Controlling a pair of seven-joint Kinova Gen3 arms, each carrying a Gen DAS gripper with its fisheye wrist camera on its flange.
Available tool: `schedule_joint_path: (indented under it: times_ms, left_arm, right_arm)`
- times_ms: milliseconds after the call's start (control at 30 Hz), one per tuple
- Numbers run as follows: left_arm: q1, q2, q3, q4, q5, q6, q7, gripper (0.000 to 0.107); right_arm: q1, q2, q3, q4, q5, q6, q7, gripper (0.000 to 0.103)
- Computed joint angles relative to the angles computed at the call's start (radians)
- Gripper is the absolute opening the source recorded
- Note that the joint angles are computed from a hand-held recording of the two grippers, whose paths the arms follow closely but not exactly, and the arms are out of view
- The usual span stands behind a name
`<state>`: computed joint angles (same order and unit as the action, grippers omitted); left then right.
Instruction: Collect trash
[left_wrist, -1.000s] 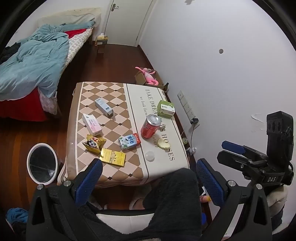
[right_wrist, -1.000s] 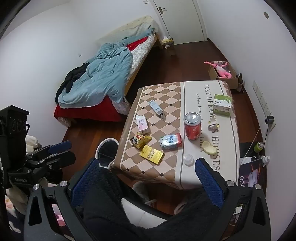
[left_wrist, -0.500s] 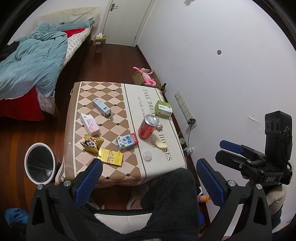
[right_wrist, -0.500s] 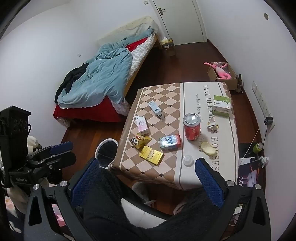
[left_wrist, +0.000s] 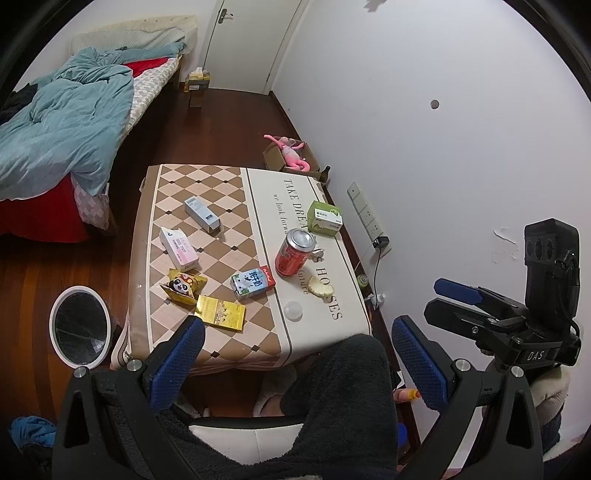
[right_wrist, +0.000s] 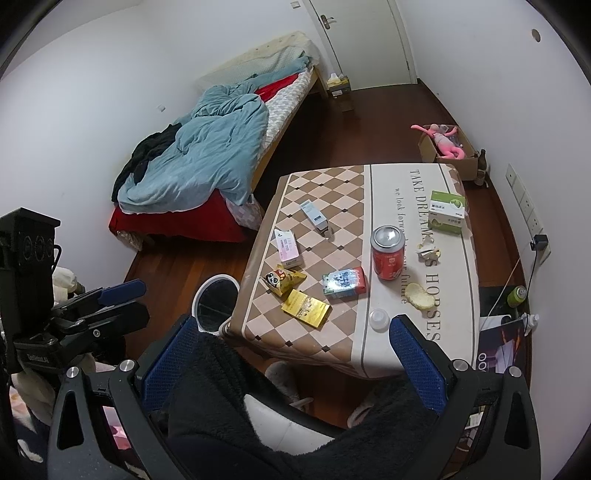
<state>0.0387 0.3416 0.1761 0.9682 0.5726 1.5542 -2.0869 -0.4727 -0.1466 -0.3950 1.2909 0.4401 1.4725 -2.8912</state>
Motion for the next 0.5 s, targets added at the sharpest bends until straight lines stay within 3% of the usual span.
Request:
schedule_joint_path:
  times_ms: [500]
  left_arm:
    - [-0.002,0.0,-0.001,-0.003,0.001,0.005,0.003,0.103]
  right_arm:
    - [-0.002,0.001,0.002,0.008,0.003,-0.01,-0.003,0.103]
